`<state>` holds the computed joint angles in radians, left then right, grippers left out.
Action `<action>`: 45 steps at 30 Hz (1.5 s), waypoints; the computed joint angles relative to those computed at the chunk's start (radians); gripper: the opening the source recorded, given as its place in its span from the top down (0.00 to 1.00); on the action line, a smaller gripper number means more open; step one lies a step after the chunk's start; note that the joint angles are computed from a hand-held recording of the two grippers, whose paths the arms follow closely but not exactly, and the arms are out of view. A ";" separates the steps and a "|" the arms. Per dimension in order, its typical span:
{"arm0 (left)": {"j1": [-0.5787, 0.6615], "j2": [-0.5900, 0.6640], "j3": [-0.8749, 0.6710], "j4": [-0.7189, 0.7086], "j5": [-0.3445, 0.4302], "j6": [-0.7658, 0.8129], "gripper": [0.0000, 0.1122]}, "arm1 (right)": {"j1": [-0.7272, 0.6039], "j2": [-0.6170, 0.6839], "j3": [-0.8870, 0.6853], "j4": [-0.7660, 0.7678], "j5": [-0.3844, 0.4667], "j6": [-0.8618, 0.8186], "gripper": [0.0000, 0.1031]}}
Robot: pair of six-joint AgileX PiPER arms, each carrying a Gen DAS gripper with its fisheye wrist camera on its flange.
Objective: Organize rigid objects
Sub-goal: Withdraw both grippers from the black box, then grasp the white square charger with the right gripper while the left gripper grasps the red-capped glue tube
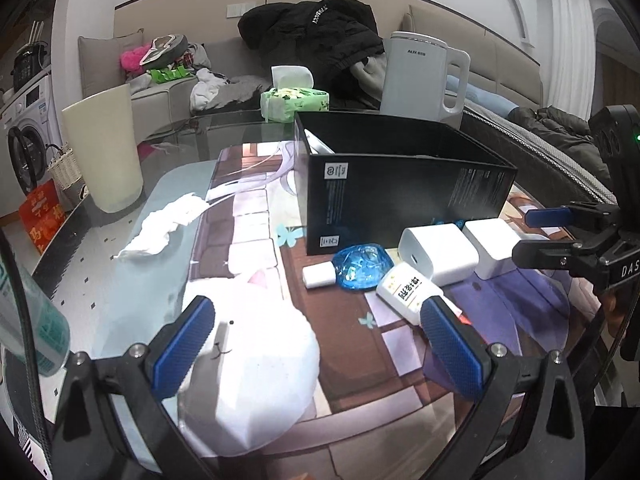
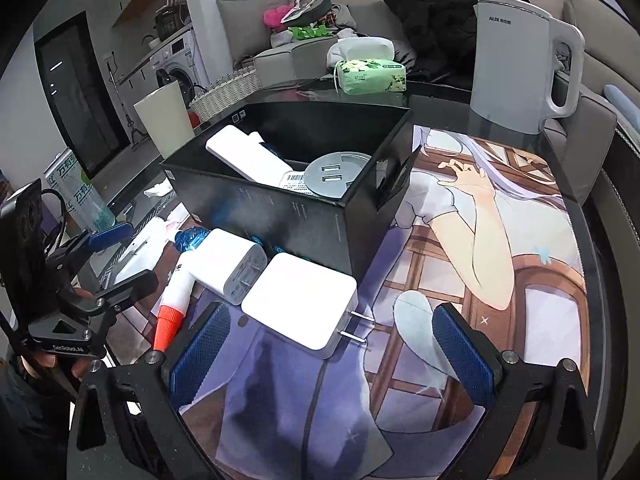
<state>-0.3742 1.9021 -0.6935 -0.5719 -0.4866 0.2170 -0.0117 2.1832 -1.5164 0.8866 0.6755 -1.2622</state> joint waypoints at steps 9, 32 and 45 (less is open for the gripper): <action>-0.043 0.030 -0.024 -0.001 0.043 0.051 0.08 | 0.006 0.011 -0.013 -0.039 -0.014 0.036 0.01; -0.082 0.043 -0.116 0.029 0.152 0.049 0.08 | 0.063 0.058 -0.075 -0.172 -0.043 0.171 0.01; -0.072 0.054 -0.166 0.042 0.213 0.060 0.08 | 0.019 0.050 -0.064 -0.176 -0.044 0.165 0.01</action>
<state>-0.4466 1.9563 -0.8596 -0.5299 -0.2732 0.2769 0.0075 2.2335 -1.5805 0.7108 0.6320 -1.0969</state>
